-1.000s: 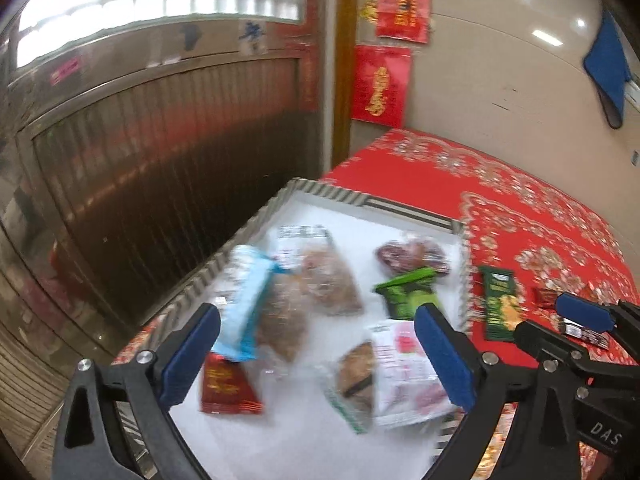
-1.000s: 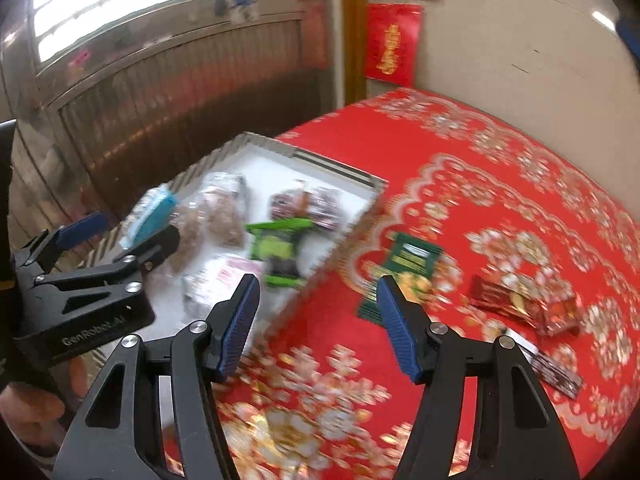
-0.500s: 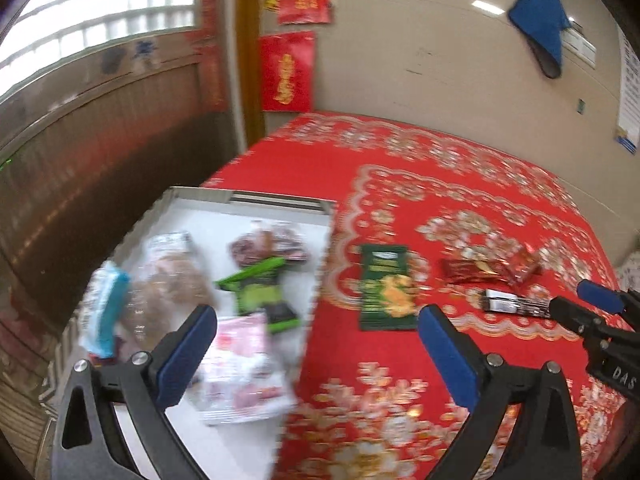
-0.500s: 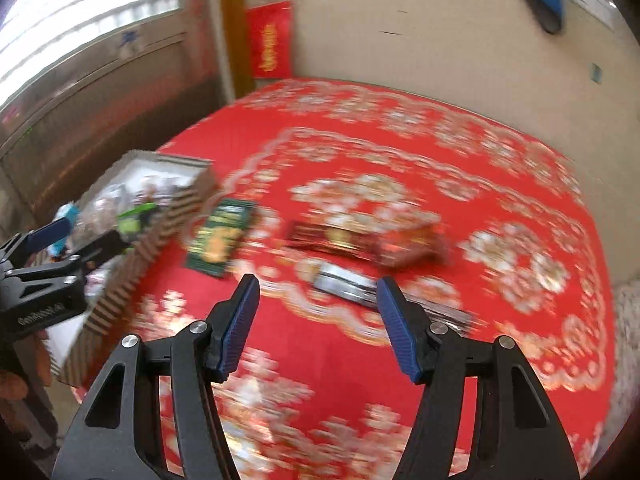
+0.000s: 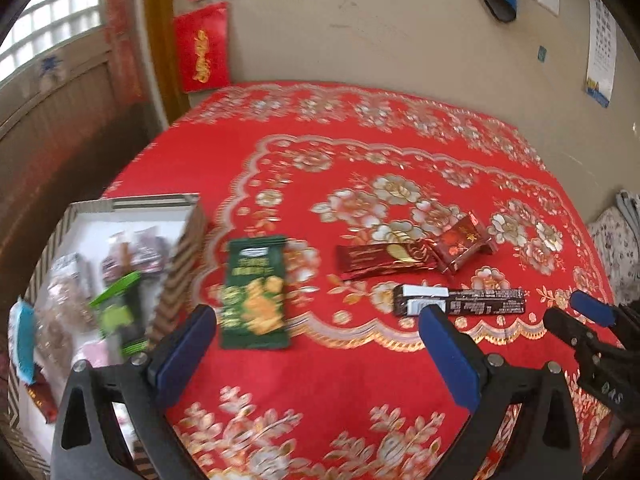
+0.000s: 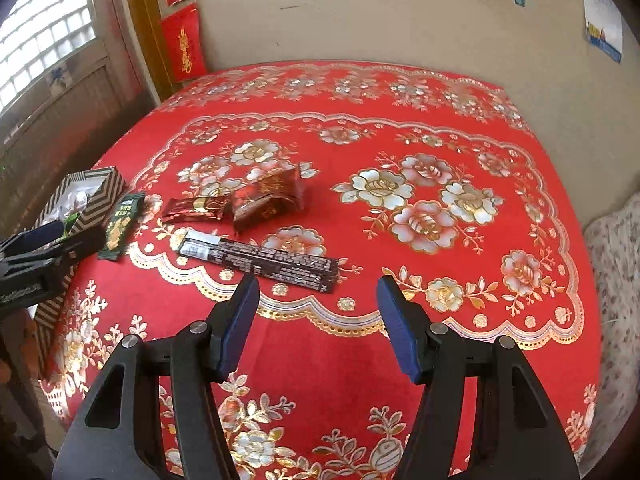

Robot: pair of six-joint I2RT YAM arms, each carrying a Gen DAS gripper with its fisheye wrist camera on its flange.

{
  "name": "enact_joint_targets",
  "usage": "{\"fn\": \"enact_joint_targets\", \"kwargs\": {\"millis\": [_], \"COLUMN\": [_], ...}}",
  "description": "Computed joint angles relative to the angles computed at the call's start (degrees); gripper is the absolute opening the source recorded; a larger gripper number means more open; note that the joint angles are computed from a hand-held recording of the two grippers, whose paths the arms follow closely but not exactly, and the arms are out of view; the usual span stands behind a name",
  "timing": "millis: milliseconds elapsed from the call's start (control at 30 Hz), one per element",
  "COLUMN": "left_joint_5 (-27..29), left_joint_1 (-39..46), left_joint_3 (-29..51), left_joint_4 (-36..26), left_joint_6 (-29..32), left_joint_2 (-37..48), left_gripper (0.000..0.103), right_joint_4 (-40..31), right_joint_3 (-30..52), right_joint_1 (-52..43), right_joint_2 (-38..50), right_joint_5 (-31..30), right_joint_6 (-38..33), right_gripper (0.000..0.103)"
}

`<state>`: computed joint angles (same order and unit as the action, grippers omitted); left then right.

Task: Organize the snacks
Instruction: 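Move both tools back over the remaining snacks on the table, then close left tool on red chocolate bar while right tool closes on dark red candy packet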

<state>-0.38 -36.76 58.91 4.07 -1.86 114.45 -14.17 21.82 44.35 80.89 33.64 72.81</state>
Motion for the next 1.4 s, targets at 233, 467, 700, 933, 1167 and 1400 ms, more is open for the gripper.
{"fn": "enact_joint_targets", "kwargs": {"millis": [233,467,700,933,1167,1400], "left_joint_5": [-0.88,-2.99,-3.54,-0.92,0.33,0.72], "left_joint_1": [-2.91,-2.49,-1.27,-0.69,-0.76,0.24], "left_joint_3": [13.64,20.82,26.35,29.15,27.36,27.46], "left_joint_4": [-8.94,-14.06,-17.55,-20.45,-20.42,-20.95], "left_joint_6": [2.3,2.72,2.6,5.61,9.79,7.29], "left_joint_2": [9.22,13.18,16.24,18.62,16.9,16.72], "left_gripper": [0.102,0.102,0.102,0.102,0.102,0.102], "right_joint_4": [7.03,6.59,5.78,11.62,19.28,15.85], "right_joint_3": [-2.1,5.67,15.87,17.4,15.32,21.77], "right_joint_1": [-5.21,-13.82,-22.59,-28.1,-28.8,-26.38], "right_joint_2": [-0.52,10.54,20.58,20.37,20.81,27.5], "right_joint_5": [-3.18,-5.76,-7.01,-11.26,-20.24,-18.49], "right_joint_6": [-5.74,-14.77,-26.59,-30.26,-29.31,-32.5], "right_gripper": [0.061,0.061,0.061,0.061,0.067,0.039]}}
